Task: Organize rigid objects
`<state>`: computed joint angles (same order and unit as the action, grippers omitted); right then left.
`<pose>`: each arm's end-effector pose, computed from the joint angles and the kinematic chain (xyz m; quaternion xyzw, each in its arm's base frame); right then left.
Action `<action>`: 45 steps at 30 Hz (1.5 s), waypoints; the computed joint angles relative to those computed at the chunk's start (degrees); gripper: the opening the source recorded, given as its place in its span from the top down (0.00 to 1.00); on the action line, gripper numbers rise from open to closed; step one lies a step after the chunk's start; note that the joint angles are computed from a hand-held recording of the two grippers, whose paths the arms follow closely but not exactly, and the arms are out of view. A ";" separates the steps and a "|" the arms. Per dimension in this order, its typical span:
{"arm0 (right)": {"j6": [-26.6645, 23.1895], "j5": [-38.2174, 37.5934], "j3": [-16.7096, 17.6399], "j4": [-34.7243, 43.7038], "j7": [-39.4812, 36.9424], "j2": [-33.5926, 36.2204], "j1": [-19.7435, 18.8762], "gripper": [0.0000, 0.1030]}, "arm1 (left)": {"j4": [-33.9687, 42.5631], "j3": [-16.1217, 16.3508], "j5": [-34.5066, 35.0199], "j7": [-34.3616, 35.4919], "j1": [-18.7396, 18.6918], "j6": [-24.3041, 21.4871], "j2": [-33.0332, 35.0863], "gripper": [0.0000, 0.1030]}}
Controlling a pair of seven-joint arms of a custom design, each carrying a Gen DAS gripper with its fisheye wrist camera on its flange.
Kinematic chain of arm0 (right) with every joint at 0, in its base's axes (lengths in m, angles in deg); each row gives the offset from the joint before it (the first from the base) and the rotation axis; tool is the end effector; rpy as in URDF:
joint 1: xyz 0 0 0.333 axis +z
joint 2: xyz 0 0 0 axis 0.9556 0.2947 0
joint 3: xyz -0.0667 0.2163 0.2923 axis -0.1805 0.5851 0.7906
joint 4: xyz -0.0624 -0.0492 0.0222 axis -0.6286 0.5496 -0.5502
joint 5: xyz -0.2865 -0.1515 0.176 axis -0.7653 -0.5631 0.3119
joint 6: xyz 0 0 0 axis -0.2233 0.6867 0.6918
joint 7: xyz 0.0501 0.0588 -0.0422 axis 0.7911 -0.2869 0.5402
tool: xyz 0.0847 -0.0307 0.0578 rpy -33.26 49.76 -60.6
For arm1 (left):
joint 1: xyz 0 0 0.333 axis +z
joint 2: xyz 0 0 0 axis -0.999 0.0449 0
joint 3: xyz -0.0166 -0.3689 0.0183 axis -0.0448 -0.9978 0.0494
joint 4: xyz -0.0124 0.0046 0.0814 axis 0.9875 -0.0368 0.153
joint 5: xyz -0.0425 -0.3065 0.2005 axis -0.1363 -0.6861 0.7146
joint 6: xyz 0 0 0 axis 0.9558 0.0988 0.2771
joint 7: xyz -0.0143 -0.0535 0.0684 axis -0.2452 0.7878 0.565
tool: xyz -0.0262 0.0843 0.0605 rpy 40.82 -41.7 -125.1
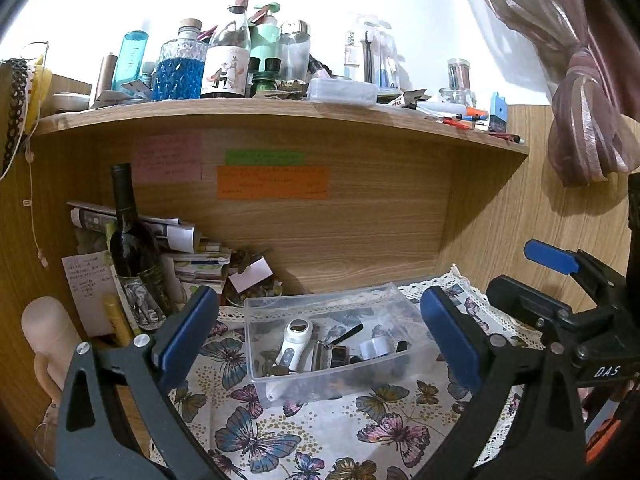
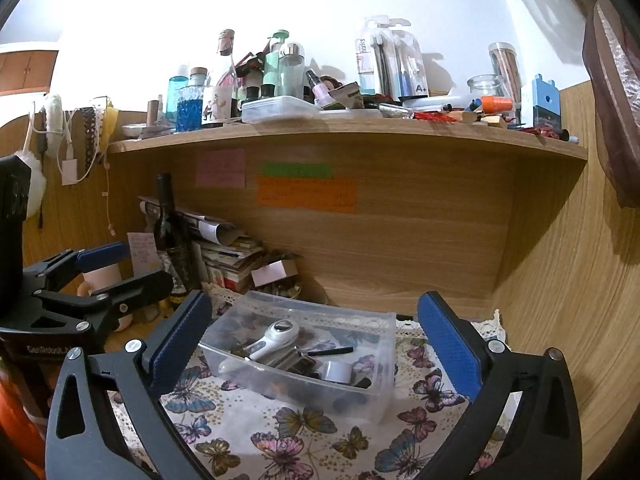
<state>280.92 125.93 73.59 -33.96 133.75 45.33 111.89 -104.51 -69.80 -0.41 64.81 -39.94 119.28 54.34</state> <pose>0.4427 0.3609 0.5665 -0.6999 0.4018 -0.2984 0.5095 0.3943 -0.2062 0.5489 -0.5683 0.5713 -0.4477 0.3876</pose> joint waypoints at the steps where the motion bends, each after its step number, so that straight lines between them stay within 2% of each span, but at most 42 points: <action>1: -0.05 0.11 -0.01 0.02 0.03 -0.01 0.01 0.00 | 0.00 0.05 -0.01 0.00 -0.11 -0.02 0.02 0.01; 14: -0.40 -0.94 0.11 -0.33 1.35 -0.25 -0.47 0.00 | 0.54 -0.18 0.49 -0.26 -0.14 -0.70 0.44 0.00; 45: -1.15 4.28 -0.56 0.97 -1.67 0.13 1.24 0.00 | 1.12 -0.98 1.03 0.72 0.45 -0.38 1.41 0.00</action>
